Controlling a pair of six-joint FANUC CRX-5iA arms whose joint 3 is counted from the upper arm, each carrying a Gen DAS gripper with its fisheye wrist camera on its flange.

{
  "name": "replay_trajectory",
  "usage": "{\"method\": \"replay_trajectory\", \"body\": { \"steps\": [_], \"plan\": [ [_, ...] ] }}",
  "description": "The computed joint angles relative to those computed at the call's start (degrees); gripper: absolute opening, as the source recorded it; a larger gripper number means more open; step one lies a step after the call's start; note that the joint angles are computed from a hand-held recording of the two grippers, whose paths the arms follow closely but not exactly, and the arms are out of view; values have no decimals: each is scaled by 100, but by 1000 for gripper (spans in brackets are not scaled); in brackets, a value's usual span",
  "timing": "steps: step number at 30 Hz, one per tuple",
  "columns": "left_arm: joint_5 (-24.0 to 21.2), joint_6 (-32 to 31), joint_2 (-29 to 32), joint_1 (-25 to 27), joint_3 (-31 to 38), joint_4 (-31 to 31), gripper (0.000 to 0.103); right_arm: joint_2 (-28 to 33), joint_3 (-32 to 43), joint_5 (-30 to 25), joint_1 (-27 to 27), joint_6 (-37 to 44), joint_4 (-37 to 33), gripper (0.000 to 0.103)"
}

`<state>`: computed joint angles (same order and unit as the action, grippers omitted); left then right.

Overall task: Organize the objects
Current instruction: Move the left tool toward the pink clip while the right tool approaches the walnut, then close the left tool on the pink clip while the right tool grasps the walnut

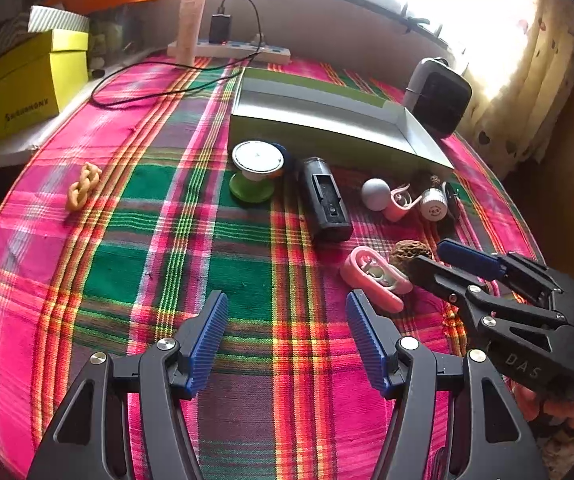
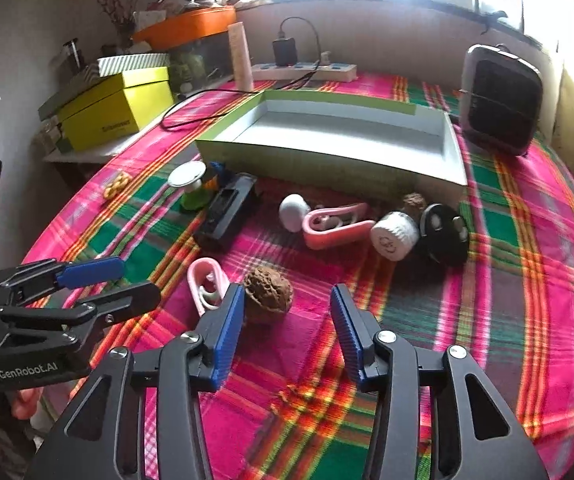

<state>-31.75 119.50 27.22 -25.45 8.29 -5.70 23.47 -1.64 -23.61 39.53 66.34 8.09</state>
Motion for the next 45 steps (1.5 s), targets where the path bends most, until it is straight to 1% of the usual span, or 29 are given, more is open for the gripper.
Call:
{"method": "replay_trajectory", "body": {
  "steps": [2,6,10,11,12,13,14,16,21,24,27,29,31,33,38,41,43,45],
  "plan": [
    [-9,-1,3,-1,7,19,61,35,183,-121,-52,368,-463,41],
    [-79,98,13,-25,77,-82,61,111,475,-321,-148,910,-1090,41],
    [-128,195,14,-29,115,-141,61,209,826,-639,-275,1547,-1837,41],
    [-144,227,16,-32,125,-153,61,221,829,-635,-261,1491,-1772,41],
    [-172,259,23,-34,143,-165,61,218,805,-606,-244,1442,-1697,38],
    [-202,272,34,-36,162,-160,61,217,786,-584,-233,1407,-1639,35],
    [-199,249,39,-30,162,-121,61,224,791,-590,-241,1412,-1649,30],
    [-180,213,39,-26,149,-63,61,223,856,-665,-320,1602,-1960,30],
    [-157,186,33,-20,120,-5,61,170,819,-678,-353,1650,-2100,29],
    [-169,186,39,-6,111,60,61,175,907,-791,-392,1913,-2424,29],
    [-130,158,14,6,70,118,61,227,1145,-1129,-526,2463,-3165,29],
    [-123,190,-5,8,61,88,61,226,1175,-1189,-544,2585,-3312,29],
    [-138,219,-11,10,62,81,61,235,1251,-1343,-606,2841,-3625,29],
    [-105,157,-14,22,33,161,61,234,1286,-1443,-656,2983,-3818,29],
    [-30,-165,22,14,36,356,61,-15,811,-850,-520,2283,-3054,29],
    [-38,-310,69,-10,107,365,61,-176,391,-402,-367,1502,-2159,29],
    [-168,-404,156,-46,259,314,61,-223,247,-273,-338,1237,-1897,29],
    [-232,-564,228,-68,348,374,61,-245,169,-220,-331,1133,-1802,29]
  ]
}}
